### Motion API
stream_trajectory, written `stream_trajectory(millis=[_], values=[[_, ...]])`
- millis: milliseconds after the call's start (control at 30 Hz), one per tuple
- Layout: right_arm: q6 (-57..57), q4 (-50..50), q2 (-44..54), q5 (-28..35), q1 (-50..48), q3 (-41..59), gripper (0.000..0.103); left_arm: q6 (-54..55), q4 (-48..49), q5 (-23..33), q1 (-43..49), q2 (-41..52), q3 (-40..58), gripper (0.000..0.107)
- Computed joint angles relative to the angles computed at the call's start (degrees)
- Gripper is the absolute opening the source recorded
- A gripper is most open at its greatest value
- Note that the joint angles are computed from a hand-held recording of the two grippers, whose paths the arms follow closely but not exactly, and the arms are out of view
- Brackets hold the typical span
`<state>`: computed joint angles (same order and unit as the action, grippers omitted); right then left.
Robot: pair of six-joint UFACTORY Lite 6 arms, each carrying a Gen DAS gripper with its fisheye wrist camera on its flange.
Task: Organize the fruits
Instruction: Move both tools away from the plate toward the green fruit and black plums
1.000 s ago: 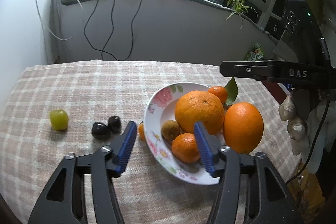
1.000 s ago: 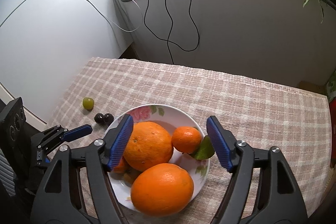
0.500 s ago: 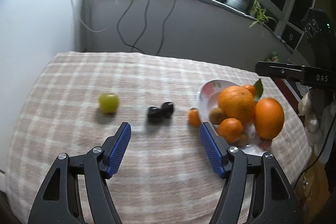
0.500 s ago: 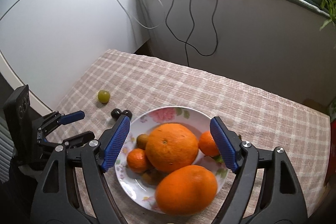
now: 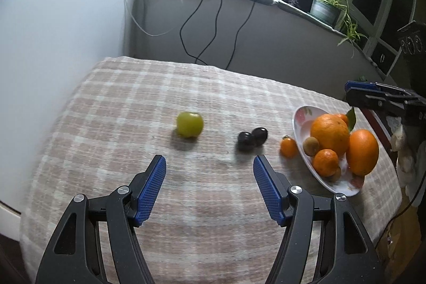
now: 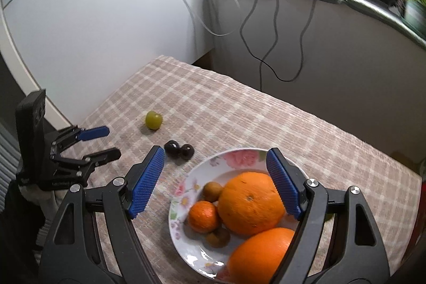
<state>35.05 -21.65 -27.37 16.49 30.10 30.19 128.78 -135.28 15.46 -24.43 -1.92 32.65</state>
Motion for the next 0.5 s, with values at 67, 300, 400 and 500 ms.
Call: stream_trajectory(millis=[67, 300, 400, 500], values=[[0.5, -1.1, 2.4, -0.1, 1.3, 1.4, 0.081, -0.5, 1.0, 0.7, 0.9, 0.4, 0.2, 0.067], [8.6, -11.7, 12.1, 1.8, 7.9, 7.5, 0.065, -2.1, 4.0, 2.7, 3.5, 3.7, 2.2, 0.063], [9.1, -13.0, 16.4, 2.0, 10.1, 10.1, 0.055, -3.9, 6.4, 3.5, 5.0, 5.3, 3.6, 0.06], [8.6, -13.7, 20.5, 1.7, 11.7, 12.2, 0.048, -6.5, 9.6, 4.3, 6.5, 6.9, 5.3, 0.057]])
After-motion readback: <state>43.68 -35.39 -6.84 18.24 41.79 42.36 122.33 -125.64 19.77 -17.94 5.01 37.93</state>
